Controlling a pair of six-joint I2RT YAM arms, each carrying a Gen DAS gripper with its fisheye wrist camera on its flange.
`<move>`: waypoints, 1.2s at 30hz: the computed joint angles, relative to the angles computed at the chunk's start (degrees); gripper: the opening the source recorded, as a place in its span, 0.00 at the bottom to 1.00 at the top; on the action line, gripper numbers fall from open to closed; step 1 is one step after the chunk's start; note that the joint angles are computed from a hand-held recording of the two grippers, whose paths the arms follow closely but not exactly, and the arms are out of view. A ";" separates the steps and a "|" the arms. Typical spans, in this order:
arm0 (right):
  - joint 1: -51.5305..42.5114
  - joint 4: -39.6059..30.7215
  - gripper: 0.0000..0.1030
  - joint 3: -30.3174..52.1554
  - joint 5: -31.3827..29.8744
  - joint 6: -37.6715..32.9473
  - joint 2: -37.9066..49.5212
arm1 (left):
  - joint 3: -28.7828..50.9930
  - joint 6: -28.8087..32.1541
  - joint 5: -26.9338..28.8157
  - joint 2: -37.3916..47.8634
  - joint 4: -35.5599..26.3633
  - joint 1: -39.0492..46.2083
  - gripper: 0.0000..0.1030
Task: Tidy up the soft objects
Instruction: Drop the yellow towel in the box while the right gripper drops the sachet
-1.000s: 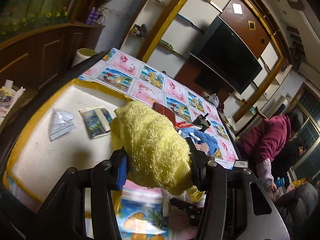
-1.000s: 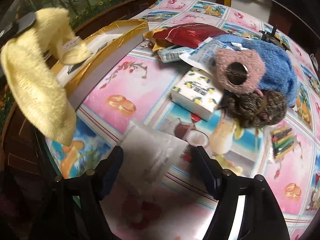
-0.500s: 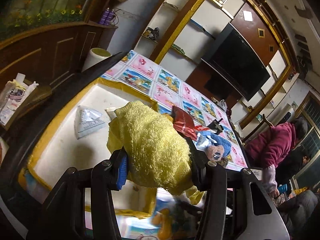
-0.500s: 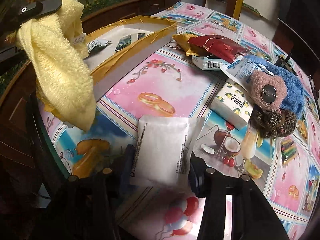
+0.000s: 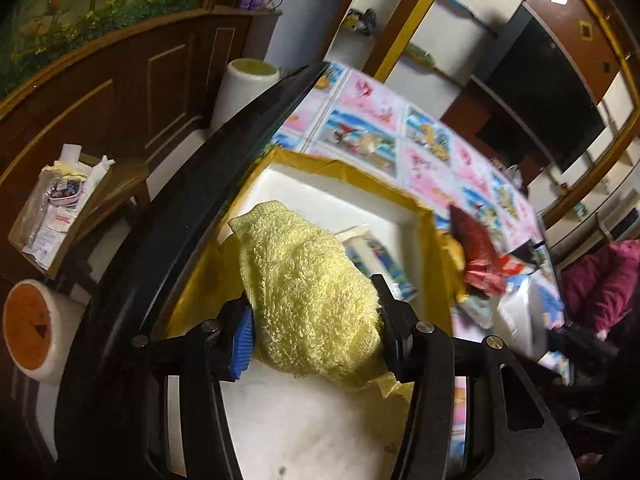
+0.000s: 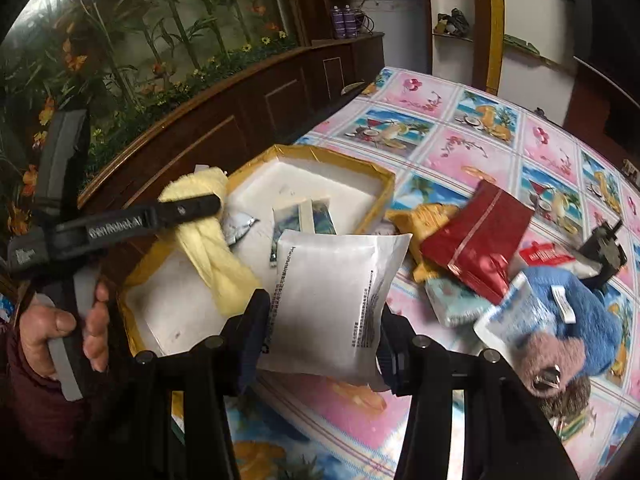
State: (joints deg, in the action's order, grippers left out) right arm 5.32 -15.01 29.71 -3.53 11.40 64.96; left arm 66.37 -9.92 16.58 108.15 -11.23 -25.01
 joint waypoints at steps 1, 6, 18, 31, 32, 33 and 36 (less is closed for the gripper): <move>0.06 1.66 0.47 1.81 -0.29 0.05 3.35 | 0.81 0.31 -0.21 0.95 -0.95 -0.08 0.50; 0.41 6.34 0.48 11.43 0.22 -0.80 19.06 | -0.34 2.61 3.66 1.14 -2.70 0.40 0.55; -2.74 7.85 0.56 23.47 -8.12 1.88 36.00 | -5.35 1.96 6.74 -3.97 -5.01 0.98 0.55; -27.51 -4.43 0.58 0.18 -5.59 -18.02 -9.11 | -23.19 0.03 -5.03 -22.78 8.66 -9.73 0.55; -30.29 -5.08 0.58 -0.91 -4.48 -19.66 -10.30 | -23.39 -0.29 -5.77 -22.75 8.91 -11.69 0.55; -32.98 -5.35 0.58 -1.94 -4.11 -21.10 -10.82 | -22.84 -0.40 -6.41 -22.08 8.84 -13.07 0.55; -38.82 -3.84 0.58 -4.32 -1.72 -22.78 -10.92 | -23.16 -0.73 -10.97 -21.94 8.99 -18.32 0.55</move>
State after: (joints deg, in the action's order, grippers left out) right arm -33.49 -18.85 25.39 -5.25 -11.38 54.03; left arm 43.21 -10.66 5.61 86.21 -2.24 -43.33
